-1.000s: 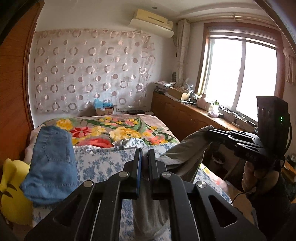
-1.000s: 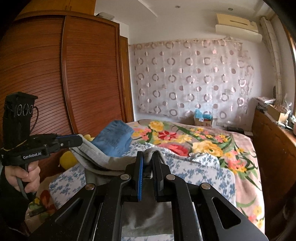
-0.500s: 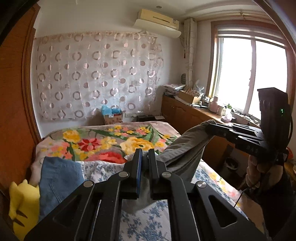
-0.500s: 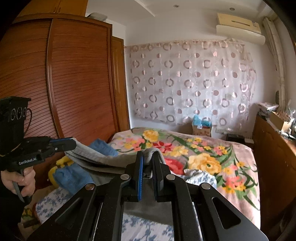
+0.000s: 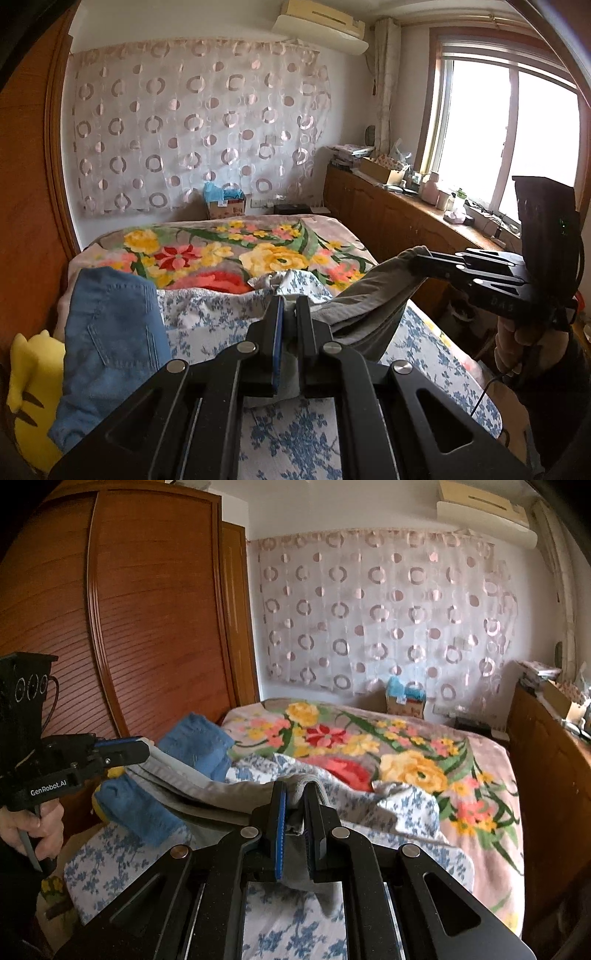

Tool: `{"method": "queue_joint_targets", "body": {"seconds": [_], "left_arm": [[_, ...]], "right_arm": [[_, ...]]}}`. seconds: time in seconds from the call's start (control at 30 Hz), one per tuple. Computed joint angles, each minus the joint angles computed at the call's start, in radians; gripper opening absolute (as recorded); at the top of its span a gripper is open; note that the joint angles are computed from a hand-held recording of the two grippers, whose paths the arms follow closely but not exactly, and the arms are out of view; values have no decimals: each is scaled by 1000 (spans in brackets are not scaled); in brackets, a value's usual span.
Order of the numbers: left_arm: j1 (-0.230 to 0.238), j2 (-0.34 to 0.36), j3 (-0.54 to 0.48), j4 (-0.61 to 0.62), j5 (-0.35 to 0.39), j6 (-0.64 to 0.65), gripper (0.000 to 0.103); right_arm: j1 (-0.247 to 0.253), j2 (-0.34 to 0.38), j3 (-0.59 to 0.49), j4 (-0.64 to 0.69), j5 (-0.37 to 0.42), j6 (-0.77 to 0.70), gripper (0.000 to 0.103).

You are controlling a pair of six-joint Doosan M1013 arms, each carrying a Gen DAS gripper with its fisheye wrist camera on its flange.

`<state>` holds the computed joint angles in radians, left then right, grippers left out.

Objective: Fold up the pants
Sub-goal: 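Carry the held hem over the shorts with both tools, folding them in half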

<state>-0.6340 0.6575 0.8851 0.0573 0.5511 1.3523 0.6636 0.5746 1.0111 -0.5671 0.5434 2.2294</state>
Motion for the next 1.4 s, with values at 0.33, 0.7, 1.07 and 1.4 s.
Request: {"method": "queue_joint_targets", "body": {"seconds": [0.33, 0.7, 1.07, 1.4], "left_arm": [[-19, -68, 136, -15, -61, 11, 7], [-39, -143, 316, -98, -113, 16, 7], [-86, -216, 477, 40, -192, -109, 7], [-106, -236, 559, 5, -194, -92, 7]], "right_arm": [[23, -51, 74, -27, 10, 47, 9], [57, -97, 162, -13, 25, 116, 9], [111, -156, 274, -101, 27, 267, 9], [140, -180, 338, -129, 43, 348, 9]]}}
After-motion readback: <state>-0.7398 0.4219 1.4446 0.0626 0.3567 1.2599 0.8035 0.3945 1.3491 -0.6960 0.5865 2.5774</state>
